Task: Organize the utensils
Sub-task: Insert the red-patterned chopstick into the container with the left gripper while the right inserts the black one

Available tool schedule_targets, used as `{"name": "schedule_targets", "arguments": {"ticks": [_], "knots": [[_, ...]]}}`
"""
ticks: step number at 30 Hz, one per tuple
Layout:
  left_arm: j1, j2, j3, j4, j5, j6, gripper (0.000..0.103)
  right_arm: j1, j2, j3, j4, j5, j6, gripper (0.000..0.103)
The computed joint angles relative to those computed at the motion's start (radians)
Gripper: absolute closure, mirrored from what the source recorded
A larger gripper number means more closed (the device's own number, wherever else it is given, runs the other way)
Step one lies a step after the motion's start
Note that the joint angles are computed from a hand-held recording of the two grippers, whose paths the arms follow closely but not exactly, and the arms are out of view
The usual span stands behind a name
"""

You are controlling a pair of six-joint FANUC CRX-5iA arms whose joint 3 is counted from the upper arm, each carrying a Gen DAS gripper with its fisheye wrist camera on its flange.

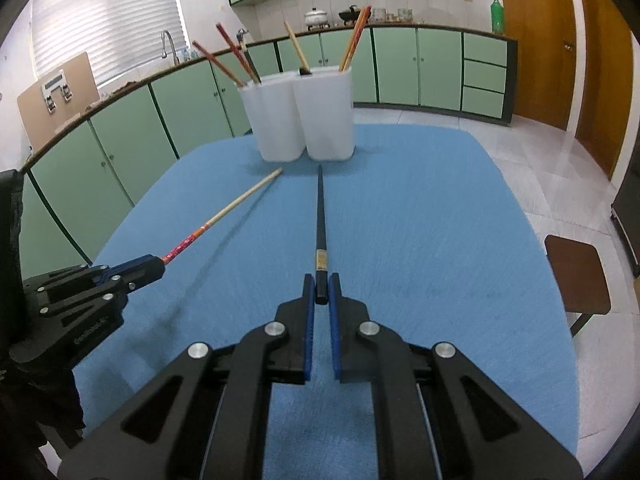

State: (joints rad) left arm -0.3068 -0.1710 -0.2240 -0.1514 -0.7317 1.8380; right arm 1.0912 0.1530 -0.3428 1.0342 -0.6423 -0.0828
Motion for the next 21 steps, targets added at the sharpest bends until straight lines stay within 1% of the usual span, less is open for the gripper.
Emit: {"name": "schedule_targets", "arguments": {"ticks": [6, 11, 18, 21], "knots": [[-0.002, -0.045, 0.023, -0.024, 0.025, 0.009, 0.097, -0.008, -0.030, -0.003, 0.072, -0.015, -0.036, 0.097], [0.010, -0.063, 0.045, -0.016, 0.057, -0.009, 0.097, -0.021, -0.048, 0.015, 0.119, -0.015, -0.037, 0.097], [0.038, -0.046, 0.088, 0.064, 0.101, -0.106, 0.097, -0.053, -0.054, 0.073, 0.133, 0.018, 0.019, 0.097], [0.049, -0.017, 0.117, 0.112, 0.119, -0.166, 0.097, -0.070, -0.041, 0.123, 0.106, 0.042, 0.081, 0.097]]}}
